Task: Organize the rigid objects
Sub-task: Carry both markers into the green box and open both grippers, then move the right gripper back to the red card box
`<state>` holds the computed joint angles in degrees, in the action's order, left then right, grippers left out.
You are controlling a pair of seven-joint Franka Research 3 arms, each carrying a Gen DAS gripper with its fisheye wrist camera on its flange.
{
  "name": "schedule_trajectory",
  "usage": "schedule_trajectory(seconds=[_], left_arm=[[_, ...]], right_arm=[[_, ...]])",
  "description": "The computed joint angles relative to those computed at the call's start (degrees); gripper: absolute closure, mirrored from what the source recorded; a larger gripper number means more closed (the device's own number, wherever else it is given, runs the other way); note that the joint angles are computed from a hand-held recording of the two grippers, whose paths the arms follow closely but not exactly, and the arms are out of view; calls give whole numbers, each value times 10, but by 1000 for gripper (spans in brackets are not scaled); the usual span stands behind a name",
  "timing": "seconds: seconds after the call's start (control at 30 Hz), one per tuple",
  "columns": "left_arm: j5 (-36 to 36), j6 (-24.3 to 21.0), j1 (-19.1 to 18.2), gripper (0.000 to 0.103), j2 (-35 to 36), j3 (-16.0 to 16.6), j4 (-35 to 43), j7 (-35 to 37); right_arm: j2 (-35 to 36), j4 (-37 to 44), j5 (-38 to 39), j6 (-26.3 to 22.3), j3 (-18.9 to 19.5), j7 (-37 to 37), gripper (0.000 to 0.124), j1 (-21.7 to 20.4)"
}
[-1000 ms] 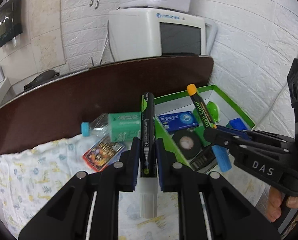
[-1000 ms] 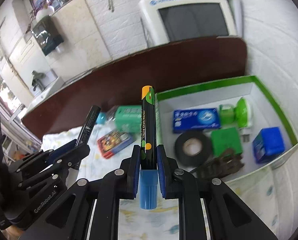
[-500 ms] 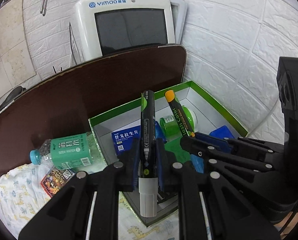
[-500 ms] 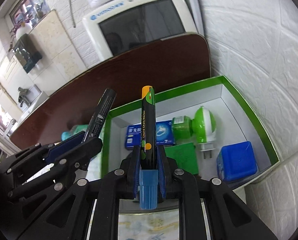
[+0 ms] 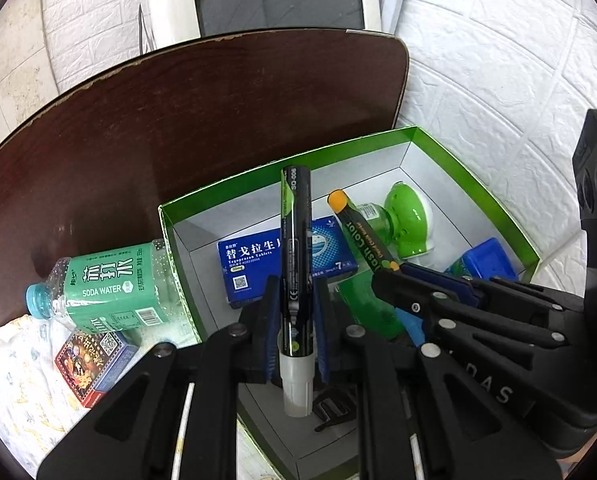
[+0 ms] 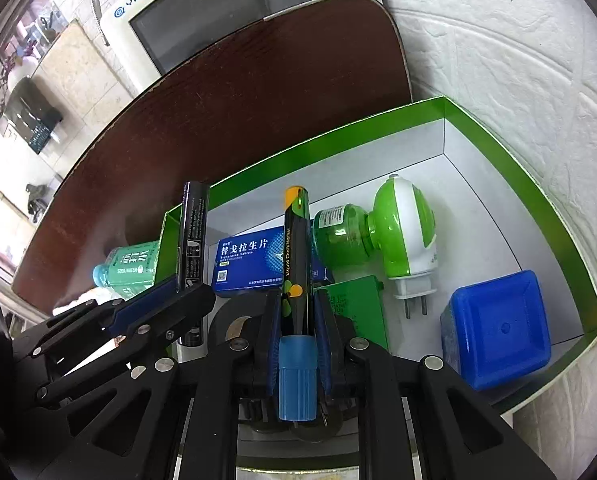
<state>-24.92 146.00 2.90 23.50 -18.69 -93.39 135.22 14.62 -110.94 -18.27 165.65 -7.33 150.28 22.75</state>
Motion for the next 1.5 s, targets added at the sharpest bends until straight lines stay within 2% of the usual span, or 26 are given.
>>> schedule_trajectory(seconds=[0.17,0.23,0.3,0.37,0.57,0.7,0.77,0.83,1.07,1.3,1.37,1.5], left_arm=[[12,2,-4,89,17,4,17,-18],[19,-12,-3,82,21,7,26,-32],[17,-24,2,63,23,7,33,-42],[-6,-25,17,53,18,-2,31,-32],[-45,-2,35,53,-9,0,12,-2],[-65,-11,49,53,-17,11,17,0],[-78,-6,59,53,-24,17,11,7],[-88,6,65,53,-28,22,6,14],[-79,2,84,53,-16,47,9,-22],[-34,-1,103,53,11,63,10,-62],[-19,-12,109,53,26,65,20,-75],[-4,-32,121,53,54,60,43,-98]], right_arm=[[13,16,3,-9,-2,-3,106,1],[17,22,9,-12,0,-8,106,-1],[19,26,-4,-18,-12,12,106,10],[18,27,-13,-19,-17,25,106,13],[5,32,-57,-32,-21,63,106,21],[2,57,-108,-58,-17,87,106,30],[3,73,-131,-78,-12,103,106,33],[3,78,-132,-71,2,101,106,26],[70,164,-10,-77,70,-81,106,11],[185,304,128,-132,109,-201,105,12],[218,346,153,-150,100,-203,97,22],[281,436,159,-197,54,-170,93,58]])
